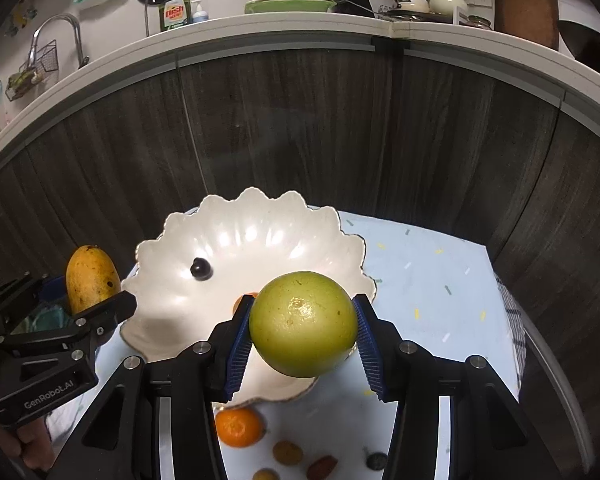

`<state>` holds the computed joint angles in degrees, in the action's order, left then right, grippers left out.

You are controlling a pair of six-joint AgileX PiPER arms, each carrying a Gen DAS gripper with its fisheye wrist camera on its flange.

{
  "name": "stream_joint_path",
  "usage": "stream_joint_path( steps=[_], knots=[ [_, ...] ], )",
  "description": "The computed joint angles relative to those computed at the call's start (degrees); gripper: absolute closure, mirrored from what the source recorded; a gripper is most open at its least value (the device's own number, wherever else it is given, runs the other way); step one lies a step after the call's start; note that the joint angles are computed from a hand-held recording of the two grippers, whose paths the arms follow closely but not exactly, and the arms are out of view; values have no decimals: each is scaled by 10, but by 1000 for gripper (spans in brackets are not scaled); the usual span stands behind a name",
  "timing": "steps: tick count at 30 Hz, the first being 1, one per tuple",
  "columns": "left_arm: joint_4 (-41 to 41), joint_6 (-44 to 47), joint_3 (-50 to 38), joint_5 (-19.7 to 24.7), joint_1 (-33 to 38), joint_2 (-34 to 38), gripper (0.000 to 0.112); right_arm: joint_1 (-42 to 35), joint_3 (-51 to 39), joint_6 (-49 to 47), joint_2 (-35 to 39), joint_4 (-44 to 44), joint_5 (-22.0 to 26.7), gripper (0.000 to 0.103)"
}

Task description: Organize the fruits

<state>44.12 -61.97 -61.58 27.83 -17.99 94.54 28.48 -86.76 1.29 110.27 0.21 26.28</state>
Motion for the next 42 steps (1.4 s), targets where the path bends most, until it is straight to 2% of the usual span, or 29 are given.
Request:
stream_joint_path(
  steps=[17, 35, 42],
  knots=[
    [-78, 99, -78, 2, 46, 78, 53, -7, -143, 22, 109, -30, 49, 54],
    [-140, 155, -97, -1, 71, 121, 53, -7, -274, 37, 211, -41, 123, 54],
    [-173, 184, -115, 12, 79, 137, 52, -8, -314, 35, 235, -30, 156, 54]
  ],
)
